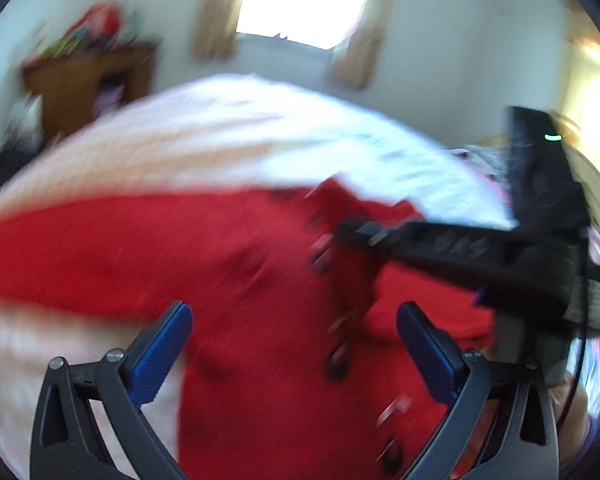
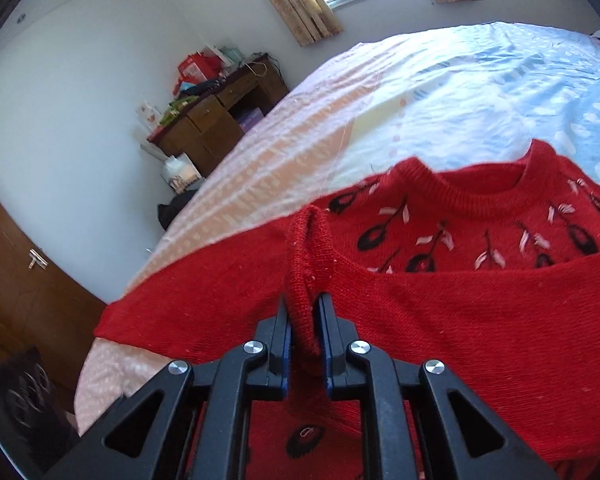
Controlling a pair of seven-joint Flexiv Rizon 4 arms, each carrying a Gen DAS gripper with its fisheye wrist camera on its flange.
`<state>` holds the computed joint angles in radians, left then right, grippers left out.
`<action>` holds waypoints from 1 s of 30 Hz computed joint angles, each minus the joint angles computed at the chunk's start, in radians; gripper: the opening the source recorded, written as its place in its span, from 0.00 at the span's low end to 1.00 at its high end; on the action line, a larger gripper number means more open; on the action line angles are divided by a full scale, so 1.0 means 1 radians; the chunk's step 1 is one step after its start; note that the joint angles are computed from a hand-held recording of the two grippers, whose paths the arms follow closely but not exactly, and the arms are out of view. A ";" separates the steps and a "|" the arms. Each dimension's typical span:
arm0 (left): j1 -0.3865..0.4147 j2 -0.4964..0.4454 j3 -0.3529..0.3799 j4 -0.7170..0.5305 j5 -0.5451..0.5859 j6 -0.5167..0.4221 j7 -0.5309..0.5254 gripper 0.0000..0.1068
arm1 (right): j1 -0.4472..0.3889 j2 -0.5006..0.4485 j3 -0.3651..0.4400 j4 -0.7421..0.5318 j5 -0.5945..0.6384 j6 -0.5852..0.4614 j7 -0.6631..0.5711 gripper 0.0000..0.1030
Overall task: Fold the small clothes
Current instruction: 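Carry the held sleeve across the cardigan body with the right tool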
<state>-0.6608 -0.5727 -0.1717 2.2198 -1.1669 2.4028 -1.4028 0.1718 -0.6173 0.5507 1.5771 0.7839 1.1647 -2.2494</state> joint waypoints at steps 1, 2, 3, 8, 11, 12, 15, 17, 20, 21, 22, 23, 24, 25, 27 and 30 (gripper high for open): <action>-0.013 -0.010 0.003 -0.041 -0.054 -0.017 0.106 0.96 | -0.011 0.000 0.002 -0.012 -0.005 -0.038 0.008 0.11; -0.003 -0.021 -0.002 -0.066 -0.058 -0.046 0.165 0.96 | -0.024 0.003 0.002 -0.023 -0.009 -0.087 0.014 0.12; 0.036 -0.011 -0.018 -0.060 -0.013 -0.088 0.159 0.96 | -0.010 0.005 -0.016 -0.029 -0.029 -0.108 0.025 0.15; 0.117 -0.016 0.000 -0.072 0.065 -0.246 0.023 0.96 | -0.073 -0.034 -0.035 -0.128 0.025 -0.380 0.066 0.28; 0.181 -0.022 -0.008 -0.074 0.174 -0.304 -0.094 0.96 | -0.089 -0.009 -0.060 -0.102 0.096 -0.343 0.013 0.29; 0.175 -0.027 0.002 -0.078 0.187 -0.294 -0.112 0.96 | -0.083 0.014 -0.075 -0.069 0.121 -0.267 -0.012 0.29; 0.193 -0.035 0.011 -0.065 0.299 -0.260 -0.198 0.79 | -0.091 0.067 -0.088 0.012 0.206 -0.035 -0.130 0.29; 0.136 -0.041 0.061 -0.077 0.238 -0.272 -0.178 0.68 | -0.080 0.091 -0.110 0.065 0.228 0.164 -0.167 0.29; 0.064 -0.050 0.128 -0.089 0.163 -0.277 -0.164 0.30 | -0.113 0.084 -0.115 0.089 0.233 0.314 -0.148 0.28; 0.051 -0.052 0.140 -0.094 0.139 -0.285 -0.156 0.17 | -0.091 0.084 -0.152 0.106 0.205 0.368 -0.096 0.21; 0.058 -0.054 0.138 -0.092 0.139 -0.284 -0.165 0.13 | -0.049 0.087 -0.213 0.130 0.157 0.403 -0.025 0.13; 0.092 -0.049 0.121 -0.074 0.203 -0.270 -0.218 0.10 | -0.016 0.088 -0.266 0.148 0.112 0.411 0.040 0.12; 0.112 -0.047 0.117 -0.061 0.257 -0.247 -0.268 0.09 | -0.010 0.086 -0.291 0.151 0.083 0.400 0.074 0.12; 0.103 -0.050 0.122 -0.061 0.247 -0.227 -0.271 0.09 | 0.001 0.083 -0.308 0.158 0.054 0.397 0.105 0.12; 0.048 -0.058 0.151 -0.068 0.165 -0.195 -0.247 0.08 | 0.045 0.073 -0.353 0.188 -0.031 0.403 0.168 0.12; 0.092 -0.052 0.115 -0.031 0.199 -0.162 -0.319 0.08 | 0.056 0.054 -0.373 0.207 -0.082 0.379 0.199 0.12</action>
<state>-0.5687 -0.6246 -0.0562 2.1887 -0.9677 2.2404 -1.7220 0.2280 -0.5631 0.1779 1.7846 0.7021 1.5441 -2.0501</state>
